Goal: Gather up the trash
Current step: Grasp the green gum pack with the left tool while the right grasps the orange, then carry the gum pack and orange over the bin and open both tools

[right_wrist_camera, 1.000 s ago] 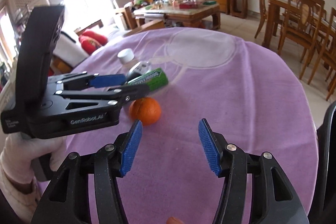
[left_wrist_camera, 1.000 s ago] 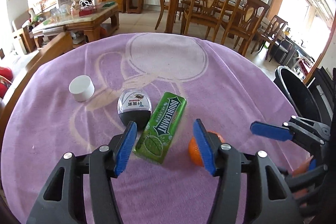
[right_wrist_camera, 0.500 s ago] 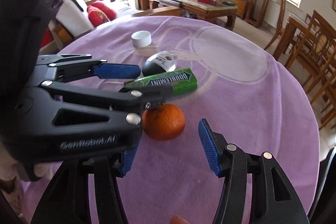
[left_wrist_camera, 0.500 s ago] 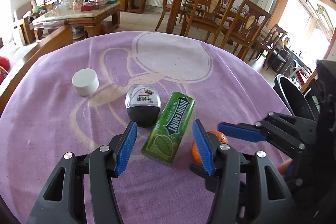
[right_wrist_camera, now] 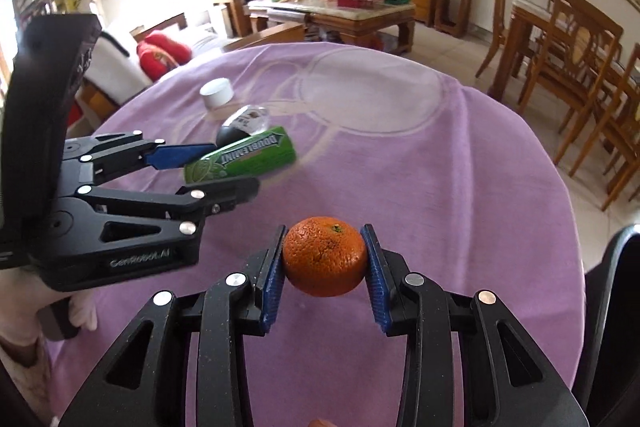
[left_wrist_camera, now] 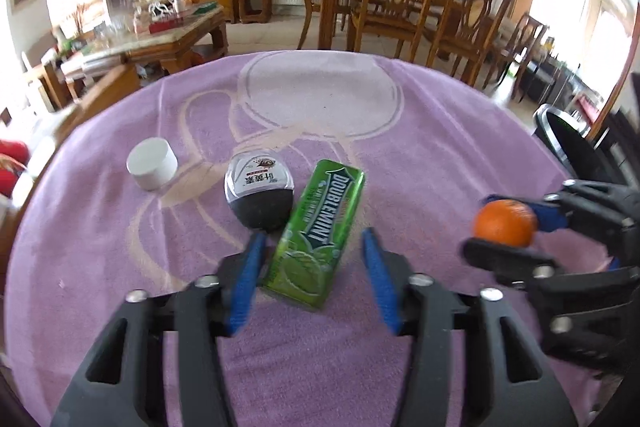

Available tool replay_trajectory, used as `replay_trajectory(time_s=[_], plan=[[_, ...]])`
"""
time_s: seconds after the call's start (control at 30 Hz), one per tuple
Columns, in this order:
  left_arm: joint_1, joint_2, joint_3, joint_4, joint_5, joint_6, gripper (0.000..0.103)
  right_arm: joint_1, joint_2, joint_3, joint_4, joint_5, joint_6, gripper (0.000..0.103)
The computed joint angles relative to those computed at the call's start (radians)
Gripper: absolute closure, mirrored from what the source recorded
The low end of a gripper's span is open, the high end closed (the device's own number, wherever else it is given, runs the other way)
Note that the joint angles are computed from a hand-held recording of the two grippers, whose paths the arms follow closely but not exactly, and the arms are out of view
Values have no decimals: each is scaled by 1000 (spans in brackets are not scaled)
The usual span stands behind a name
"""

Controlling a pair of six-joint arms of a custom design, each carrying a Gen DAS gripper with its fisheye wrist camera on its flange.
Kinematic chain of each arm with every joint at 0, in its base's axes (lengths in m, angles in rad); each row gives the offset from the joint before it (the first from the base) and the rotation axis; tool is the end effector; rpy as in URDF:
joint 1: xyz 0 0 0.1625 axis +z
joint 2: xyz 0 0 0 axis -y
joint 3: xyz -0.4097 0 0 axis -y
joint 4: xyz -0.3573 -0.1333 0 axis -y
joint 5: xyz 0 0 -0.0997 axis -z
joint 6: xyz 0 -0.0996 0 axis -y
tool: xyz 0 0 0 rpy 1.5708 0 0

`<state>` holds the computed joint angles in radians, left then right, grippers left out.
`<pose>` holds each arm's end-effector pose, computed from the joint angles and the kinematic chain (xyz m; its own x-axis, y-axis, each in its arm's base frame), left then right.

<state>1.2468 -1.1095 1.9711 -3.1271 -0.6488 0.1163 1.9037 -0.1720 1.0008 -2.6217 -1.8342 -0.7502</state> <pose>0.0328 -0.5703 0.2758 -0.7018 -0.2047 -0.6823 0.3282 0.7571 -0.5648 0.3510 -0.6865 -0.1026 -0.4639 -0.8197 0.3360 -0.8681 0.4962 0.0120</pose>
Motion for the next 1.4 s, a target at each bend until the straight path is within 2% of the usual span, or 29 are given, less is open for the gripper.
replay_trajectory(time_s=[0.07, 0.17, 0.27, 0.43, 0.63, 0.8, 1.03, 1.4], plan=[[-1, 3, -2, -4, 2, 5, 72, -13, -24, 24, 14, 17, 26, 66], [-3, -1, 8, -28, 2, 5, 73, -27, -63, 74, -3, 50, 42, 67], [-24, -11, 50, -122, -8, 34, 73, -34, -102, 130, -32, 79, 42, 67], [-97, -24, 120, -246, -23, 61, 73, -54, -183, 237, -113, 151, 40, 66], [-185, 4, 133, -307, -32, 81, 73, -94, -297, 365, -229, 231, 65, 66], [-223, 68, 92, -333, -61, 104, 72, -142, -394, 451, -332, 273, 92, 66], [-256, 181, -5, -338, -116, 144, 72, -218, -479, 490, -397, 294, 129, 66], [-257, 343, -175, -226, -209, 171, 72, -335, -537, 479, -407, 300, 183, 66]])
